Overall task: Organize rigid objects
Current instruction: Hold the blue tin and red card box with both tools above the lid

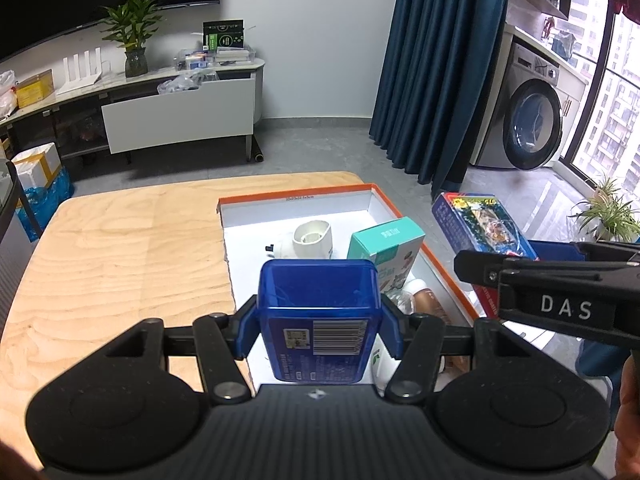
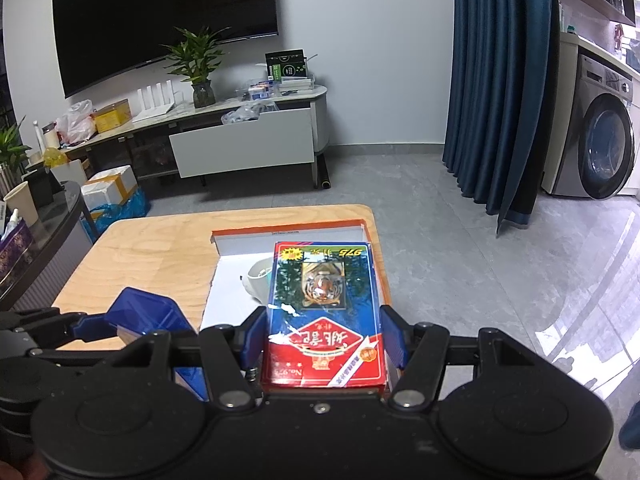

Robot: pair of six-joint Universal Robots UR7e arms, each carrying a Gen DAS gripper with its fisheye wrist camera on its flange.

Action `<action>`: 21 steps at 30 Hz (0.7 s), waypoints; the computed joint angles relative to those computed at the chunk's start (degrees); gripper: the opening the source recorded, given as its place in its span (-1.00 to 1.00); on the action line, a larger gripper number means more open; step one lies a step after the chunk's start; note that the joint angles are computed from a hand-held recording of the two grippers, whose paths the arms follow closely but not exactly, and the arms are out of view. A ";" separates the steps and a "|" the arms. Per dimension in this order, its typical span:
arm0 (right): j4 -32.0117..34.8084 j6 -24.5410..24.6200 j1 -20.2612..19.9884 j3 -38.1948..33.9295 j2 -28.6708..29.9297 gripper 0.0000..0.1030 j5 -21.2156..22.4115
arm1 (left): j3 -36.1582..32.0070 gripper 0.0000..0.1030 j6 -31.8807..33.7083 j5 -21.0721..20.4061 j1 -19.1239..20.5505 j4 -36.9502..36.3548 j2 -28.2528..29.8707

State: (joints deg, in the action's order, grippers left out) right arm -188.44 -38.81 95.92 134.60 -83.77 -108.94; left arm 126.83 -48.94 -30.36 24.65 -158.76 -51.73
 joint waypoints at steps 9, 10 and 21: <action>0.63 -0.74 -0.43 0.18 -0.53 0.38 0.51 | -0.53 0.17 -1.60 -0.01 -0.58 1.38 0.62; 0.62 -0.86 -0.57 0.26 -0.67 0.38 0.66 | -0.61 0.17 -1.75 0.10 -0.67 1.55 0.70; 0.89 -1.03 -0.96 0.64 -1.24 0.38 1.02 | -0.88 0.17 -1.93 -0.16 -0.79 1.92 1.14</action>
